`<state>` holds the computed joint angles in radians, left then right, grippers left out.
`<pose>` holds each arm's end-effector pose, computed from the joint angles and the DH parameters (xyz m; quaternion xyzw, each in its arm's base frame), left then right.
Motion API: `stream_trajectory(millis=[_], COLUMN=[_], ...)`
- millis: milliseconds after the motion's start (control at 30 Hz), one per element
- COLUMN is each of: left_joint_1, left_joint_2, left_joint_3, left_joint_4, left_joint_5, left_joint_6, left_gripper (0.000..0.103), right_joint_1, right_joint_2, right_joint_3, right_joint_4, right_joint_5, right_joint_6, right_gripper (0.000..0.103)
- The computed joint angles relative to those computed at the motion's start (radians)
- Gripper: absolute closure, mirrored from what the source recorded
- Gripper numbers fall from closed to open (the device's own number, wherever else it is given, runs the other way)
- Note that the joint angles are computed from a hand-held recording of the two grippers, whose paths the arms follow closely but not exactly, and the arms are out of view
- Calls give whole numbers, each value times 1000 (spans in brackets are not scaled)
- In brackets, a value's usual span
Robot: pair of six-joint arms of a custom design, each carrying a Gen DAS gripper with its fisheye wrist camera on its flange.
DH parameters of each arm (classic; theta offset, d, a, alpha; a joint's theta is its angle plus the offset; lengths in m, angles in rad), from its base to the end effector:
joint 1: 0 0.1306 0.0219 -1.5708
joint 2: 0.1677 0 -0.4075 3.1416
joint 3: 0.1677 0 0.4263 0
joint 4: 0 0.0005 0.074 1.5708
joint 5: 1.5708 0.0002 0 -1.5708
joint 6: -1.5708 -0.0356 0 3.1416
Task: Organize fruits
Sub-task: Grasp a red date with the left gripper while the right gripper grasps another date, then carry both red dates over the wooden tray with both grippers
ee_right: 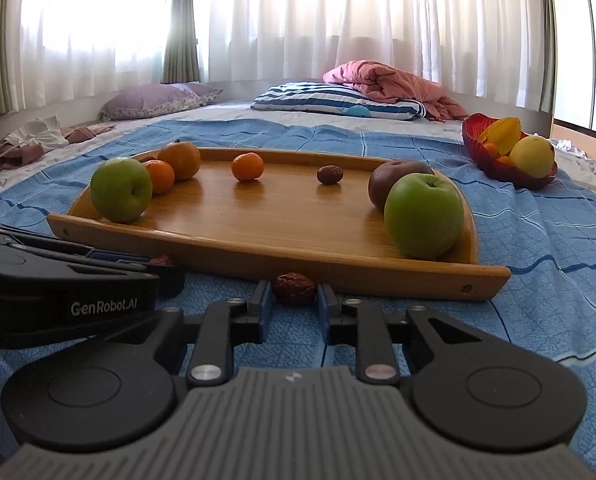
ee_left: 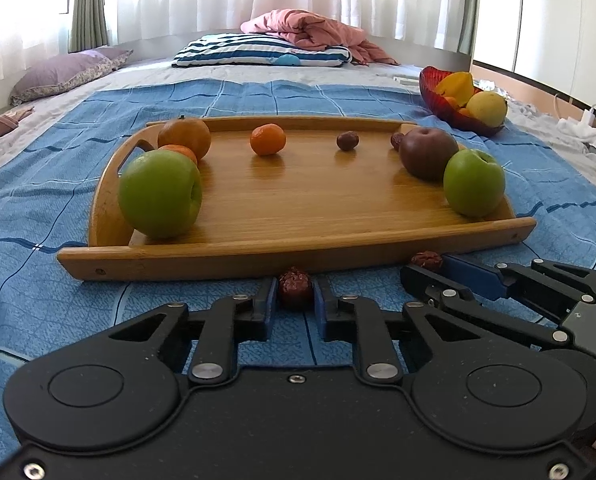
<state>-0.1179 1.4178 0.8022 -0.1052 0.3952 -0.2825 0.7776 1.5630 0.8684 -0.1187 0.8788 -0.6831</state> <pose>0.4512 -0.0678 0.2212 0.2570 0.8594 -0.1450 0.4176 0.3621 0.3173 0.1896 0.1174 0.8474 -0.0712 0.5130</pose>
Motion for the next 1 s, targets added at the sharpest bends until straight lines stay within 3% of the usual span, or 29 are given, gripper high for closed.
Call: stream_trajectory(millis=[1000], left_joint_1=[29], left_joint_2=[-69], left_joint_3=[-29], left_joint_4=[5], left_joint_5=[0], left_joint_6=[1], left_gripper=[85], right_joint_1=[33], right_joint_2=[-11], right_joint_3=[2], right_joint_4=[45], right_joint_5=[56], right_joint_6=[-3], right_gripper=[75])
